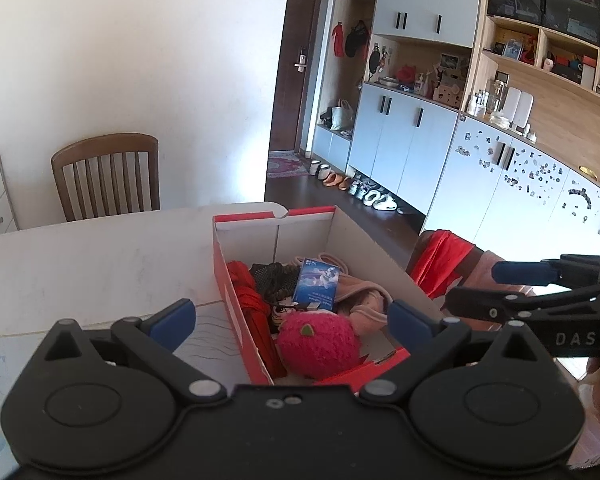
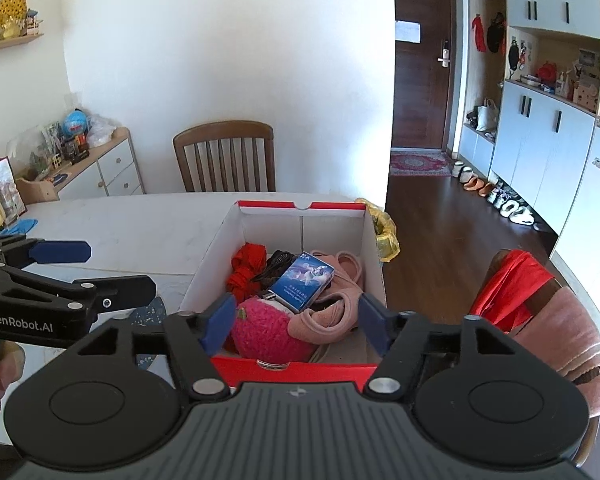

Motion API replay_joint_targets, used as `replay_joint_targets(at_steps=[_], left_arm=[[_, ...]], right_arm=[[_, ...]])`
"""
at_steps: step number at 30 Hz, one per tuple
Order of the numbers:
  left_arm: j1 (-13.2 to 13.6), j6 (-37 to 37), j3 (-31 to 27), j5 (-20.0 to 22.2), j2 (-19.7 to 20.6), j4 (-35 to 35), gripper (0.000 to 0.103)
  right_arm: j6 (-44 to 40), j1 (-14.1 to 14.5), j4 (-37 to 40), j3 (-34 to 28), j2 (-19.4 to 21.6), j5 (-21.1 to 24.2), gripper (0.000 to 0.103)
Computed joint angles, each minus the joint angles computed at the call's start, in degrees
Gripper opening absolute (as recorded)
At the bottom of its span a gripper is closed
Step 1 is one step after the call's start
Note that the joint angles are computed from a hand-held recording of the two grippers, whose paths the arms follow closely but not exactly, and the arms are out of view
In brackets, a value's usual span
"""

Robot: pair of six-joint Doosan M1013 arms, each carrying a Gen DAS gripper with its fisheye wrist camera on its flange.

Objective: Organize objects

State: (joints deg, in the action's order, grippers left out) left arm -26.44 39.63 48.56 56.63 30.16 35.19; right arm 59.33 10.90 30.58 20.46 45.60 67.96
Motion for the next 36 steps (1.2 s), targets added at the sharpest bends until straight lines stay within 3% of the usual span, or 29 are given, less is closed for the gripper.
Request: replay_joint_targets(at_steps=[3,9,17,36], left_arm=[[0.04,-0.16,0.32,-0.56,-0.21,-0.83,0.102],[-0.02,-1.29,0.82,-0.74,-0.45,-1.37,0.102],[-0.23,-1.56,0.99,-0.76,-0.48,-0.93,0.102],[-0.39,-0.43,0.91,-2.24,-0.42,0.69,0.102]], right_arm=[[-0.47,-0.16,0.88,2.30,-1.16,-1.22,0.084],[0.44,0.24,-1.10,6.04,-3.15,-4.58,0.095],[-0.66,0.03,-0.09,9.56,-4.84,-7.13,0.096],[1.04,0.13,-0.72,10.32,-5.17,-8.62,0.096]])
